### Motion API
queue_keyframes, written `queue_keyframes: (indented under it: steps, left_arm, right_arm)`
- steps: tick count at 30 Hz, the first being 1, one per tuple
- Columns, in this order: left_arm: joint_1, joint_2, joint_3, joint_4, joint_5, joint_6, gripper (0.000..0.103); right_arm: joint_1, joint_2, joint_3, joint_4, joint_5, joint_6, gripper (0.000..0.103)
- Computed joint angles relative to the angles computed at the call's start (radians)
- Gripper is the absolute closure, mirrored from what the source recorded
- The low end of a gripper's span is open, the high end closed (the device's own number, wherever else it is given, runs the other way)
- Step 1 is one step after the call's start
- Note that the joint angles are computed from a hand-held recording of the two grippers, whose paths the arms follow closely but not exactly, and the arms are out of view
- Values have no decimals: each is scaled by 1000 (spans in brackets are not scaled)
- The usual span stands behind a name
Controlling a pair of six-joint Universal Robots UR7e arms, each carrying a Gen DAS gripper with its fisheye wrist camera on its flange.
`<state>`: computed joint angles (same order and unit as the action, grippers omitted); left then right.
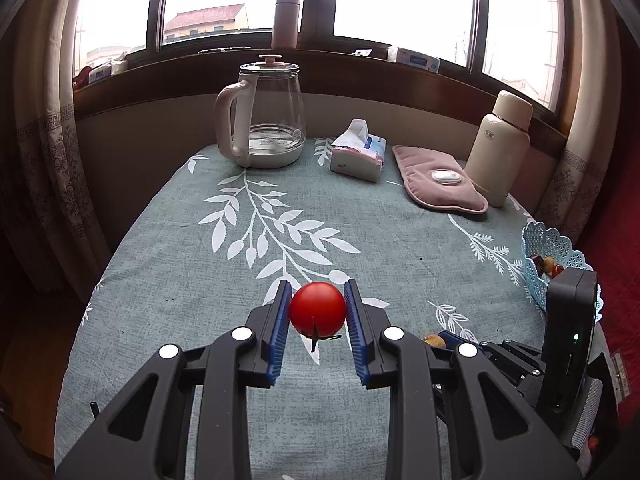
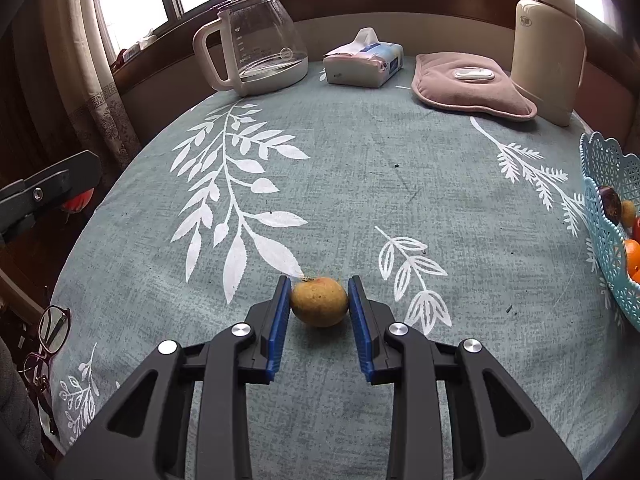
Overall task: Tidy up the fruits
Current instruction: 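Carry the tan fruit into the basket and open the right gripper while the left gripper holds the tomato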
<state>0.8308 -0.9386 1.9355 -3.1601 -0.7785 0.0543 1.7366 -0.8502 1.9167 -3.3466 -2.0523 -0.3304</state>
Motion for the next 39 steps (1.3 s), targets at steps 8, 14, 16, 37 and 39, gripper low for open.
queue_keyframes:
  steps: [8,14,16,37,39]
  left_arm:
    - [-2,-3,3,-2,-2,2,76]
    - [-6,-3,5,-4,0,0,76]
    - [-8,-2,8,-5,0,3,76]
    - [-39,30,28,-4,15,18,76]
    - [-42,34,30,0,16,15,76]
  right_arm:
    - [-4,-11,9,8,11,6,73]
    - [-4,-43,43,-34,23,12,73]
    - [-4,-55,55,-46,26,13,73]
    - [-33,-190,193,-273,-18,-44,73]
    - [-39,-202,200,-287,-23,-46,73]
